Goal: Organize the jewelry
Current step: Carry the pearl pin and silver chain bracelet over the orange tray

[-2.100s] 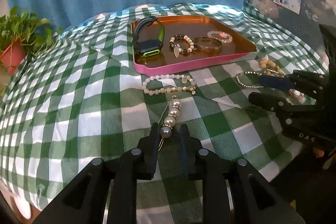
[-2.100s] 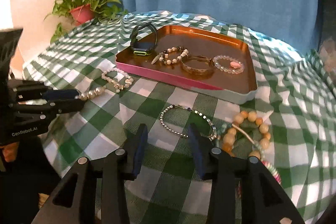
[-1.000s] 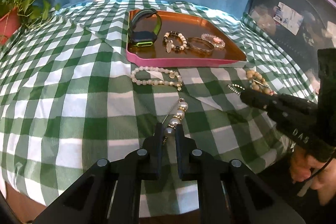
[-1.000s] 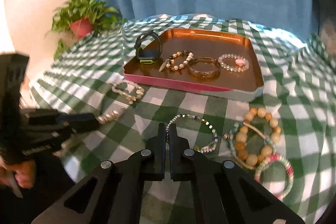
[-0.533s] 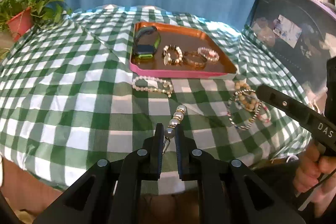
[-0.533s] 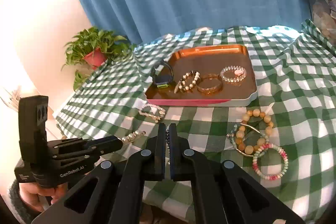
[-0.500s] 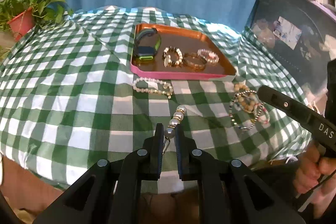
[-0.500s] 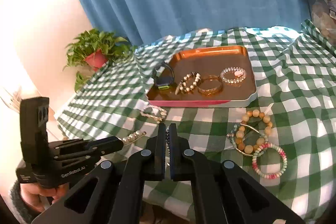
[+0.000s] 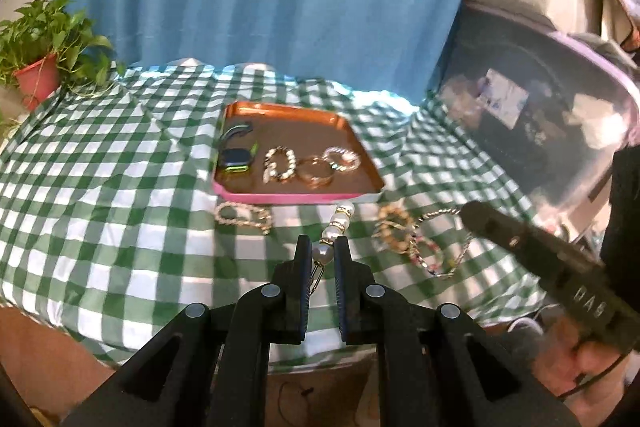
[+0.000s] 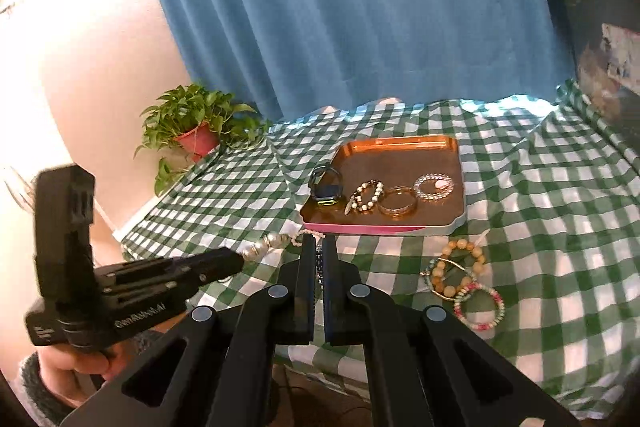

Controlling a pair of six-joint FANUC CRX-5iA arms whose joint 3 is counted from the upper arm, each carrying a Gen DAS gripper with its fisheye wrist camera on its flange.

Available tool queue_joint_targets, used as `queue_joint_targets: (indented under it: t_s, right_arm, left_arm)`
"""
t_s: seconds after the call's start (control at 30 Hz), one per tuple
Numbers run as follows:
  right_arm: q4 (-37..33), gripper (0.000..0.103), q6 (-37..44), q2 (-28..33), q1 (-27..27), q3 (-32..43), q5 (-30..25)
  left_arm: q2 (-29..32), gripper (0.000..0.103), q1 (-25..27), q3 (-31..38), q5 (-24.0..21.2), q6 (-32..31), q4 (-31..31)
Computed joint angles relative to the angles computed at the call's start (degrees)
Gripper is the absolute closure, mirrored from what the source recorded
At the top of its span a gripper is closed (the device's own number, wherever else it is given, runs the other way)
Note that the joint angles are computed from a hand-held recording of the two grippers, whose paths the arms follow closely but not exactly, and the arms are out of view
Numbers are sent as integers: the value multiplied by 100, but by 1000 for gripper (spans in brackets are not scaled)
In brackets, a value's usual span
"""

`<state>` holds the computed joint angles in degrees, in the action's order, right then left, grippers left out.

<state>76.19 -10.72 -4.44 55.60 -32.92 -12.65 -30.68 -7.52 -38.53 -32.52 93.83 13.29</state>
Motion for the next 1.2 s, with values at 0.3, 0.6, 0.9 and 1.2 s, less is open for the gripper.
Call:
queue_joint_targets:
  t_s: [0.3,0.6,0.9,1.2]
  right_arm:
    - [48,101,-241,-304,506,-80,-1206]
    - [196,101,-113,-527,571,33,-1648]
    - [929,101,-437,-315,128,186,-922]
    - [348,101,-21,329,-364,524,-361]
  left_arm:
    - [162,92,-316,380,-132,306,-49]
    - [-48,92,-694,822,55,913,-718]
    - [93,92,-565,947,8,1064,-1025]
    - [688,92,62,660,453,59,-133]
